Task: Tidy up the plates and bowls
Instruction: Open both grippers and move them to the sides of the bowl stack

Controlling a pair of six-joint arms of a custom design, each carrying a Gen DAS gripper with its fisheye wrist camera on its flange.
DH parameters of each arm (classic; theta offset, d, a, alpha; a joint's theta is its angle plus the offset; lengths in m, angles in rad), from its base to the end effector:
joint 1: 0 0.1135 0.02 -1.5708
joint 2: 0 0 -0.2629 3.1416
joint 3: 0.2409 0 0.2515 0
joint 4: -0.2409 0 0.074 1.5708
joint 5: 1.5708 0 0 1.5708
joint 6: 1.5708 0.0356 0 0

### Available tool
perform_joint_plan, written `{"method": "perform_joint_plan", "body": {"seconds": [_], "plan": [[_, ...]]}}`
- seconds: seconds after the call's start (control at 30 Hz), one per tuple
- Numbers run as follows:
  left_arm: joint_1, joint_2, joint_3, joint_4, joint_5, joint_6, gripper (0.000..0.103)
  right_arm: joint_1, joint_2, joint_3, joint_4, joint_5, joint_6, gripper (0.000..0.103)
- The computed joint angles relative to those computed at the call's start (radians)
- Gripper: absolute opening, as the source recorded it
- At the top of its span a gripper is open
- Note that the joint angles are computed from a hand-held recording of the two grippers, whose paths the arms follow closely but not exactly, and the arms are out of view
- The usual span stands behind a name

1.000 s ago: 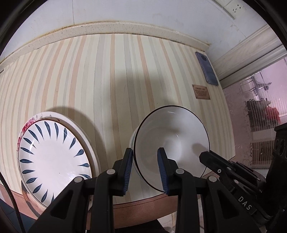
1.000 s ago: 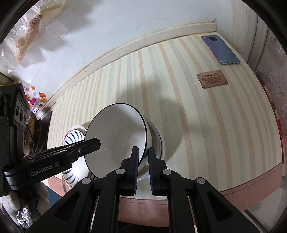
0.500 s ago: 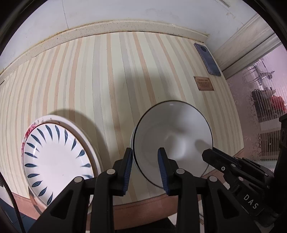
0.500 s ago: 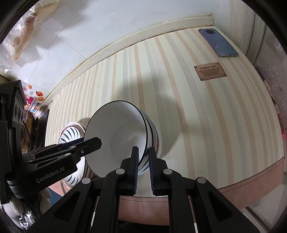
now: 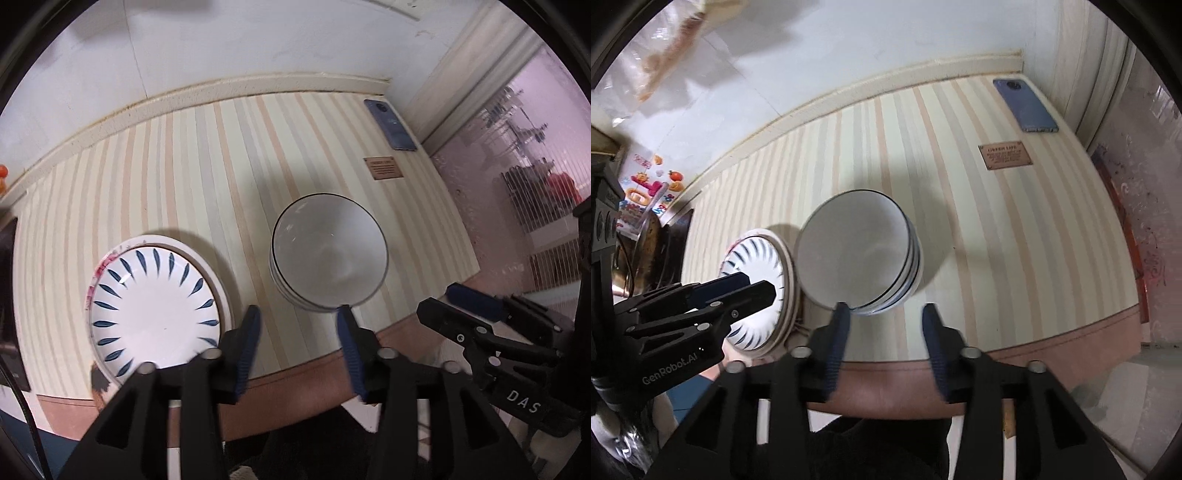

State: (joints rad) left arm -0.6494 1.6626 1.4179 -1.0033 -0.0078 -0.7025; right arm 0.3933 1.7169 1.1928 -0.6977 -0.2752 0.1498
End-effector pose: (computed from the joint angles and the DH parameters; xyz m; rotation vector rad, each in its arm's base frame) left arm 0.2633 -0.1996 0.2704 -0.0780 2.8703 -0.2838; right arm 0.3074 0.1380 0.2016 -0.4130 2.8059 0.5123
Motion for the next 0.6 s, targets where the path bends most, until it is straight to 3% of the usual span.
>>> {"method": "perform_joint_plan", "body": {"seconds": [0.03, 0.07, 0.23, 0.6], "plan": [[-0.005, -0.012, 0.002, -0.008, -0.008, 0.0, 0.071, 0.003, -0.023, -0.007, -0.009, 0.003, 0.0, 0.051], [-0.009, -0.027, 0.0, -0.016, -0.015, -0.001, 0.079, 0.01, -0.05, -0.013, -0.022, 0.011, 0.0, 0.059], [-0.013, -0.092, -0.006, -0.043, -0.03, -0.022, 0.082, 0.021, -0.159, -0.034, -0.075, 0.02, 0.014, 0.076], [-0.005, -0.168, 0.039, -0.072, -0.011, -0.03, 0.083, -0.002, -0.321, -0.028, -0.173, 0.054, 0.038, 0.085]]}}
